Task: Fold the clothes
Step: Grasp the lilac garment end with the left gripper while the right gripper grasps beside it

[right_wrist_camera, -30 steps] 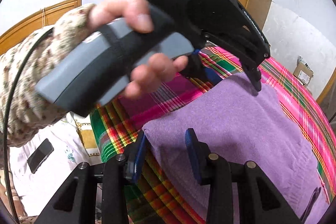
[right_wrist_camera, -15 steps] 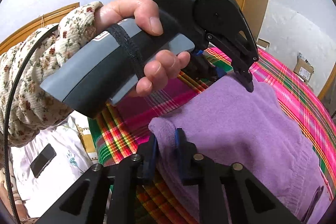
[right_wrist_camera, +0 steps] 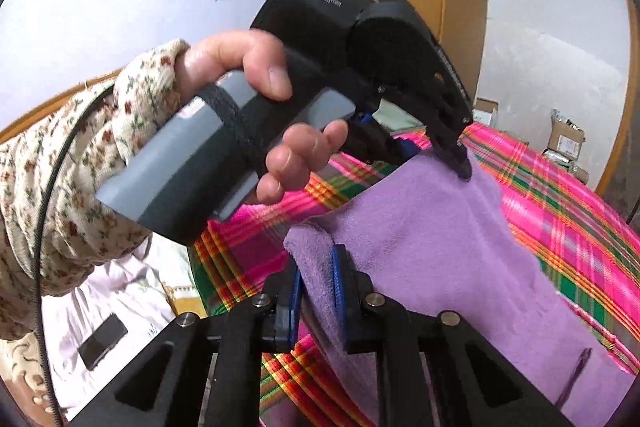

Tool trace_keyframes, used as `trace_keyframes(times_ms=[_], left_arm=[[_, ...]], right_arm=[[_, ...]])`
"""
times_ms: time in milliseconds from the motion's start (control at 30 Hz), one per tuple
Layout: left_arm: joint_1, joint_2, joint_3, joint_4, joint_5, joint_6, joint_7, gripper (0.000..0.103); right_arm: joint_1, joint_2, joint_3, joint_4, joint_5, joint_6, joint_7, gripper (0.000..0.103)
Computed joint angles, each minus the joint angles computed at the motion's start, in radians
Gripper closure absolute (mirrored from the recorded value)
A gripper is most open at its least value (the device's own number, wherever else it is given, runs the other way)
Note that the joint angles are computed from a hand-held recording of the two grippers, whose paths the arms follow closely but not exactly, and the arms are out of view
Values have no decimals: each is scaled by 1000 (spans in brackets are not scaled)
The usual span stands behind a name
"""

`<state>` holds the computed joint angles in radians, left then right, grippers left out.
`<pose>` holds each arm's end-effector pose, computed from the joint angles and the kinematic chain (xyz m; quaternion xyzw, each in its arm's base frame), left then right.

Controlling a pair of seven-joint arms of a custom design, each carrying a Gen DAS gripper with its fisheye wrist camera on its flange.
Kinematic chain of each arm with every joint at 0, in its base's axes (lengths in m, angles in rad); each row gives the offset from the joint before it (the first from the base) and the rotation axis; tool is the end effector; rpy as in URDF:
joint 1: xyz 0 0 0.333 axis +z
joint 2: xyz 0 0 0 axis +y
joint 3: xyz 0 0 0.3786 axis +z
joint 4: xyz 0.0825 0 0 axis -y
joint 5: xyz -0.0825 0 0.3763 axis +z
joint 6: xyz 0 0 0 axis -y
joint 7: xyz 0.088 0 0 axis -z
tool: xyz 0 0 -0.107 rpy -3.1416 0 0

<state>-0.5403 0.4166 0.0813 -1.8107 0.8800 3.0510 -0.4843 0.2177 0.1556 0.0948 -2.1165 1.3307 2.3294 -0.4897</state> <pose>0.5948 -0.3707 0.4498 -0.8288 0.3715 -0.4172 0.0316 0.5505 0.1933 0.4233 -0.8815 0.0738 -0.0612 0.4623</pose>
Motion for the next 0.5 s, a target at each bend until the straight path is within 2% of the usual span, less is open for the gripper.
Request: trace_keyframes(times_ms=[267, 500], left_arm=[[4, 19, -65, 128, -18, -129, 87, 81], [3, 68, -121, 272, -67, -233, 195, 81]], right_arm=[[-105, -69, -79, -55, 48, -206, -34, 88], [-158, -117, -118, -86, 89, -299, -31, 88]])
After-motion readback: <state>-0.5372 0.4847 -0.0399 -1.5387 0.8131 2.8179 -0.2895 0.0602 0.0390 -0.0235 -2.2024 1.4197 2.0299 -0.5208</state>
